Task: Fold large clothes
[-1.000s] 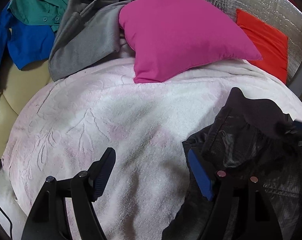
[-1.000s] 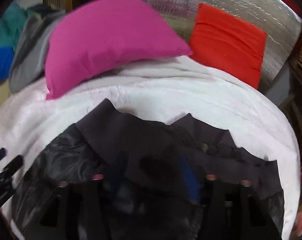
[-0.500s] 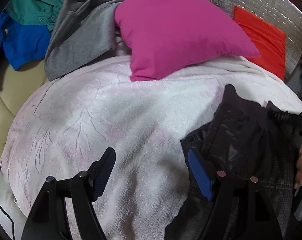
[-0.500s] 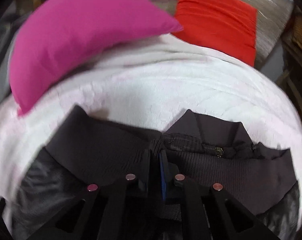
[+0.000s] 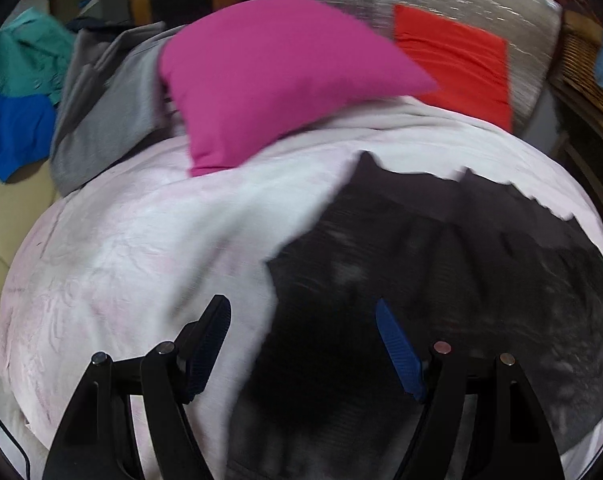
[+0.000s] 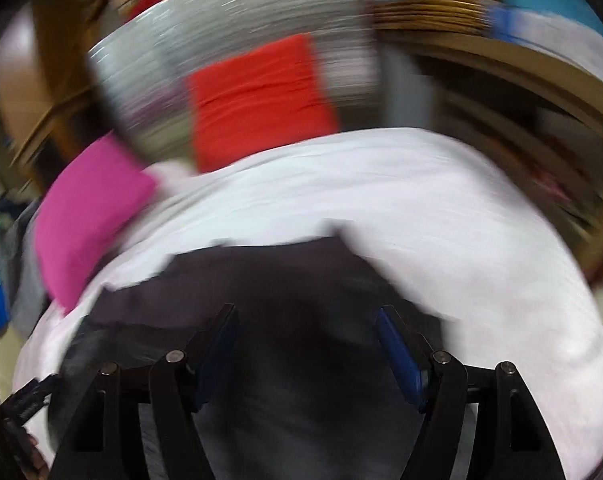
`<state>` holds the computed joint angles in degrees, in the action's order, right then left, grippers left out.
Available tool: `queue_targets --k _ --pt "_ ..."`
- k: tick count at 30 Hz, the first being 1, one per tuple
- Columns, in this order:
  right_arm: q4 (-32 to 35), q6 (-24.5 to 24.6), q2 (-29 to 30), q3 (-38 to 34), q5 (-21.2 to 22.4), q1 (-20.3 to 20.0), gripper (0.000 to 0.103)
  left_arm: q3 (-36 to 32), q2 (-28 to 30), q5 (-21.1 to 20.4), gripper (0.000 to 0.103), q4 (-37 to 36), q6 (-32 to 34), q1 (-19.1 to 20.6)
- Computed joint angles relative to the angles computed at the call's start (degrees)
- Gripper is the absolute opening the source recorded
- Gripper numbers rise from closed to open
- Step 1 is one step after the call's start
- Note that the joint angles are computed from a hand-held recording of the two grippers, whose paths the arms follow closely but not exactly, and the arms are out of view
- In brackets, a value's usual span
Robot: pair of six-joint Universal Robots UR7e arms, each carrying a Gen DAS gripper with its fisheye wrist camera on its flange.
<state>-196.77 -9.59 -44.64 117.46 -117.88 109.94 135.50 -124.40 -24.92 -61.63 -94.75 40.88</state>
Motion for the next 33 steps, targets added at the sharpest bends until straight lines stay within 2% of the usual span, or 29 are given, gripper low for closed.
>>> queue_targets --k 1,3,4,5,7,9,10,13,16,18,20,23,25,27,28,30,32,33 --pt "-0.55 0.92 -2.28 2.89 2.14 -2.30 0.073 0.57 0.38 -0.08 0.076 -0.01 -0.39 -1.26" --pt "-0.98 1.78 -4.28 6.38 4.53 -5.71 0.056 1.16 1.73 -0.21 0.076 0.56 -1.35 -2.75" --pt "-0.64 1.69 -4.16 6.99 3.30 -6.58 0.038 1.59 3.33 -0.65 0.076 0.15 -1.37 -2.97" --pt "1.43 1.87 -3.98 6.63 1.14 -7.01 0.031 1.87 4.53 -1.19 0.077 -1.23 -0.53 -2.37" --pt "6.93 2.27 -4.44 6.22 1.07 -8.75 0.031 2.71 7.72 -3.07 0.077 -5.56 2.25 0.29" --pt "8.86 2.65 -5.48 6.49 3.51 -10.48 0.031 2.86 10.33 -2.56 0.081 -3.56 -0.17 0.93" --pt "8.96 2.83 -6.33 6.93 4.17 -10.63 0.031 2.21 12.15 -2.17 0.082 -0.07 -3.45 0.48" --pt "3.30 0.43 -8.19 9.71 4.82 -9.50 0.032 1.63 12.88 -2.87 0.082 3.24 -6.19 -1.18" --pt "-4.02 -1.67 -9.98 14.03 8.46 -8.93 0.033 1.82 12.17 -4.86 0.082 10.05 -13.35 -6.93" --pt "-5.79 -1.74 -11.57 16.68 12.50 -9.16 0.034 2.89 10.62 -6.47 0.082 13.72 -17.80 -13.37" --pt "-6.66 -2.13 -12.07 18.74 14.14 -8.34 0.041 3.73 10.35 -8.14 0.082 14.90 -19.51 -17.34" --pt "-5.87 -3.54 -11.15 19.71 15.16 -6.98 0.045 5.67 9.20 -11.30 0.085 13.60 -18.62 -21.64" --pt "-4.46 -3.01 -9.70 19.38 15.12 -6.09 0.045 6.85 8.87 -13.44 0.087 11.07 -16.48 -22.40" --pt "-0.09 -1.67 -8.00 18.03 13.53 -5.81 0.046 8.07 7.68 -13.96 0.091 6.45 -11.55 -18.87" --pt "2.43 -0.84 -6.58 16.78 10.93 -5.37 0.046 8.65 6.39 -13.66 0.095 3.85 -8.81 -16.86" --pt "3.65 -1.16 -5.35 15.74 8.45 -4.41 0.046 9.39 4.60 -12.23 0.102 2.48 -6.94 -15.02" --pt "3.28 -1.63 -6.50 16.08 10.34 -4.46 0.048 9.25 3.26 -11.94 0.103 1.41 -4.95 -14.48" --pt "1.77 -1.49 -7.65 16.73 13.18 -5.36 0.048 8.97 2.06 -11.90 0.103 1.72 -4.61 -14.74"
